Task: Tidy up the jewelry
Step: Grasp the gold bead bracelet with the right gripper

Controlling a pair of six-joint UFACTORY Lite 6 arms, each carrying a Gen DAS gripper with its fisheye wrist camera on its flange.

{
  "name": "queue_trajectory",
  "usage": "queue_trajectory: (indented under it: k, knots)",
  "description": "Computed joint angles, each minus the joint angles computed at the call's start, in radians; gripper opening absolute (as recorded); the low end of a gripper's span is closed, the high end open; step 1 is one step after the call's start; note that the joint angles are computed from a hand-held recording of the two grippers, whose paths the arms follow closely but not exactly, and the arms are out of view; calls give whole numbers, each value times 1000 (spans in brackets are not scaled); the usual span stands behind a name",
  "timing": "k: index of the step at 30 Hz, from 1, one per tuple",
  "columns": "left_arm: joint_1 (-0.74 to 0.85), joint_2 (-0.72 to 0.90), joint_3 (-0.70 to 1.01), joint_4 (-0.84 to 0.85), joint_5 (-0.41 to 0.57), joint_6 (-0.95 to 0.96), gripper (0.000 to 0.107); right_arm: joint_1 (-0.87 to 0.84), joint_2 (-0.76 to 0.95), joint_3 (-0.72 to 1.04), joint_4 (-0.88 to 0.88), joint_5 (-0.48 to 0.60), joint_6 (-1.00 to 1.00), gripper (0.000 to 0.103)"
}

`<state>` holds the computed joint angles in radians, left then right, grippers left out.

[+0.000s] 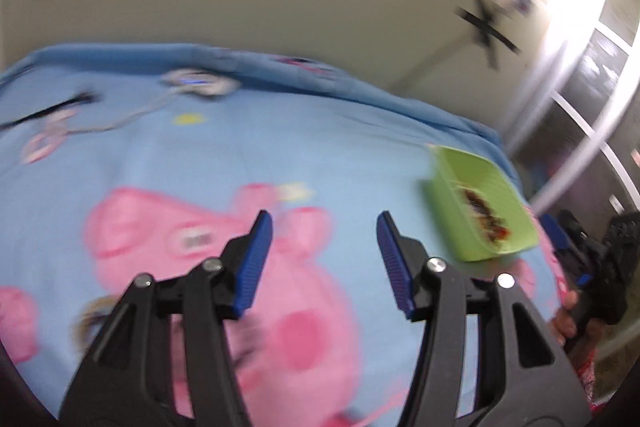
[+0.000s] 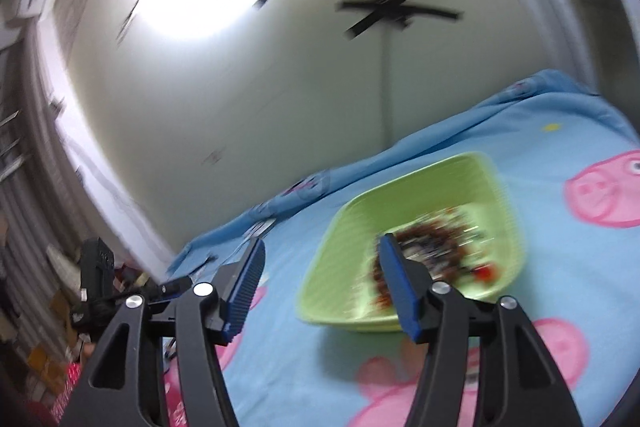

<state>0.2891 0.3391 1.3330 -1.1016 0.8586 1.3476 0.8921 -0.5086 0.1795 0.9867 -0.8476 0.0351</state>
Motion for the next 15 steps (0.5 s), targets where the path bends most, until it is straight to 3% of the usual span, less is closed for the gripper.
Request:
queue_trajectory:
  k: [8,15]
  knots:
    - [367,171,176,74,0,-28,57,-31,524,410,-395,197,209,44]
    - [446,247,192,145,23,0,57,34,874,845,-352,471,-4,44]
